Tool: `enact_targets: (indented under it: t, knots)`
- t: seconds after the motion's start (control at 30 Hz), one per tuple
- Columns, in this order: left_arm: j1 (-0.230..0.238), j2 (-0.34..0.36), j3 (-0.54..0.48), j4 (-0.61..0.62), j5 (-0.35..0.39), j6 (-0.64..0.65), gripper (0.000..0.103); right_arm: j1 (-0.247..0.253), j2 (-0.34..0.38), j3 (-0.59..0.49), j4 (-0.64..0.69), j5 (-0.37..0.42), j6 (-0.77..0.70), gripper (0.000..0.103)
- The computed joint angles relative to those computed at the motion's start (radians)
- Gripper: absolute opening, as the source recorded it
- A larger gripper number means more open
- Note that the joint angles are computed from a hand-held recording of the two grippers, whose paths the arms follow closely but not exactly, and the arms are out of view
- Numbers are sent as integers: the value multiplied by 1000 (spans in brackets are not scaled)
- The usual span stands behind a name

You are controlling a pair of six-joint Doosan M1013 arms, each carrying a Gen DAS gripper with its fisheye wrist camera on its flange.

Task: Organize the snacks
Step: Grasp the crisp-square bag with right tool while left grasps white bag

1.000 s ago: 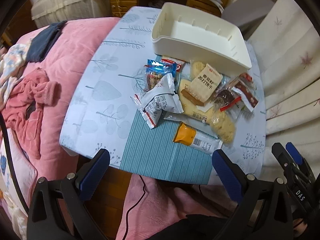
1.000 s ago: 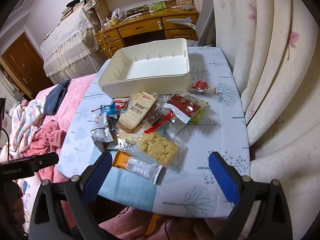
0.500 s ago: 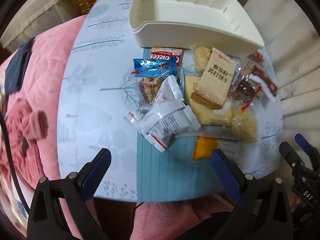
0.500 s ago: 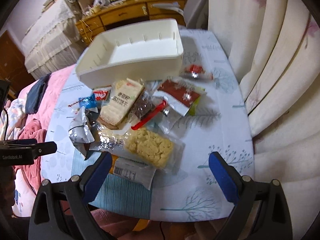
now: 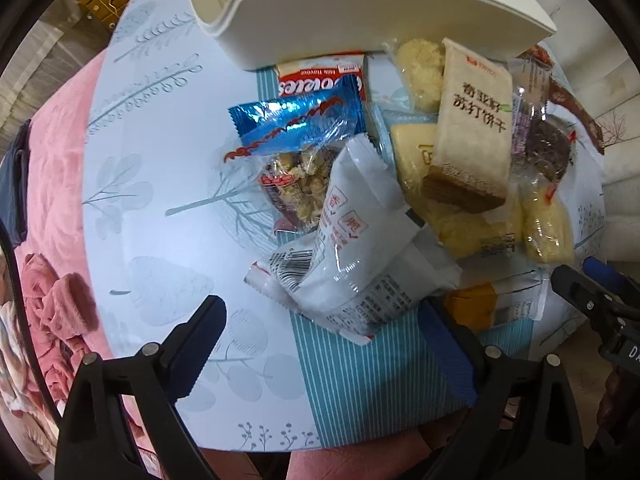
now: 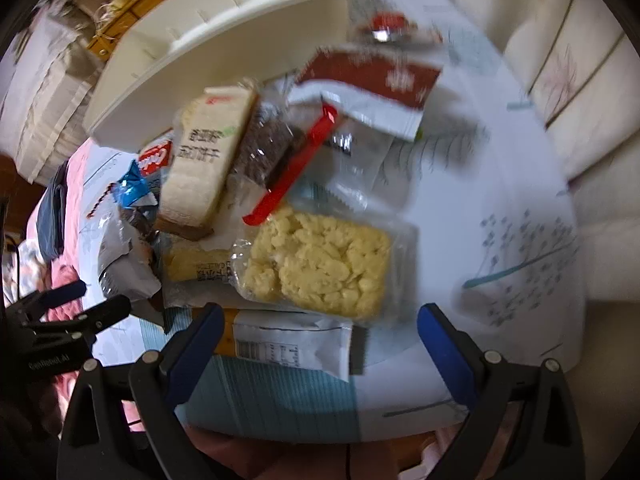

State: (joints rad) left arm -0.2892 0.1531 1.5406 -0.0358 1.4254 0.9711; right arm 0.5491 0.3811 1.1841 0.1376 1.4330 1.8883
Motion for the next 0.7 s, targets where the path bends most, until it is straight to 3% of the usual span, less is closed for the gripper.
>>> enact_targets:
  t: [0.53,0.7]
  knots:
    - [35,-6,43,-70,-185,109,89,-15,50,-8,57,18,157,98]
    - [40,-12,45,-66,-224,107,77,-11,65,-31,32,26,183,95]
